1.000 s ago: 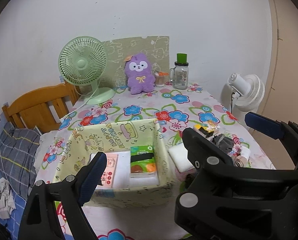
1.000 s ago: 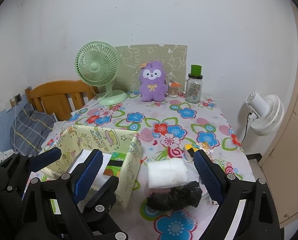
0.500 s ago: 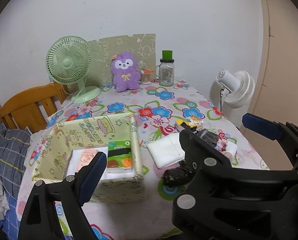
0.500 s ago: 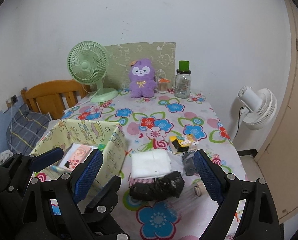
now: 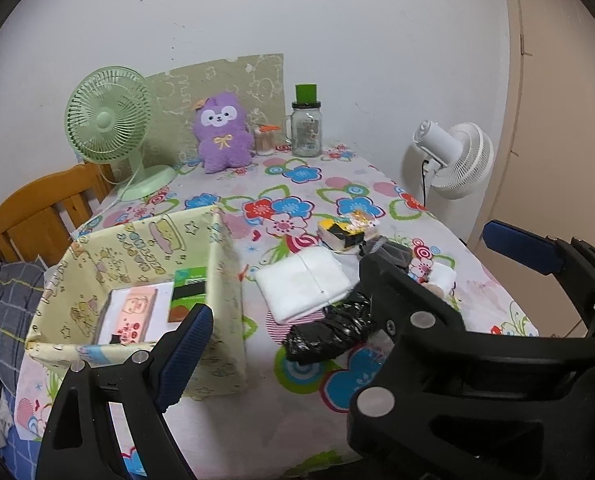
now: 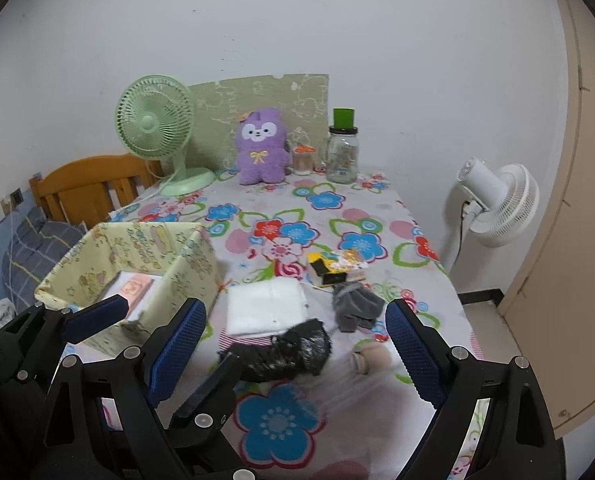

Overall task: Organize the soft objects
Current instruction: 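Move both tools back toward the black bag and white roll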

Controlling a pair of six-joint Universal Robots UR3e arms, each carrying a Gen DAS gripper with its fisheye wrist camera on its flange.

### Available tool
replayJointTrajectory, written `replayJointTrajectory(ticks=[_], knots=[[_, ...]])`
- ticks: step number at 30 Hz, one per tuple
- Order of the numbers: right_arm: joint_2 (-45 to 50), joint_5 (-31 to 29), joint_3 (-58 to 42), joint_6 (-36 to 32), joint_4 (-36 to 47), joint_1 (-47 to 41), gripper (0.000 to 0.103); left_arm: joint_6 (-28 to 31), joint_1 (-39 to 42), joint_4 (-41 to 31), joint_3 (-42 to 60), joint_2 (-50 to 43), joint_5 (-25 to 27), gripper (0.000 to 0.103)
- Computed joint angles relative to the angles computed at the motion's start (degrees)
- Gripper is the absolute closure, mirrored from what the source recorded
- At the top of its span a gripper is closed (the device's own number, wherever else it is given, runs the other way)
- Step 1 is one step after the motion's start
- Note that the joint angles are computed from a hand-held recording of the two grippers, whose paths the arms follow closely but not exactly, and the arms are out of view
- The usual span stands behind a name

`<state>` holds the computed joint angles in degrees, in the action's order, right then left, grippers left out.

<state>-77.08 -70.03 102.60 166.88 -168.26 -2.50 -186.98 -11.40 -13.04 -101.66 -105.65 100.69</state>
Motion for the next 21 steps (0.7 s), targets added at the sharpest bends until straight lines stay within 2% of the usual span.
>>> replayJointTrajectory(ticks=[5,21], knots=[[0.4,1.7,1.2,-0.7,-0.1,-2.4,0.013,-0.3,-1.1,-0.6,2.2,-2.5,-0.1,0.011],[6.3,1.9,-2.0,-0.2,2.0,-5.1,0.02,0.5,-2.2,-4.4,11.1,-11.4,-1.7,0.012]])
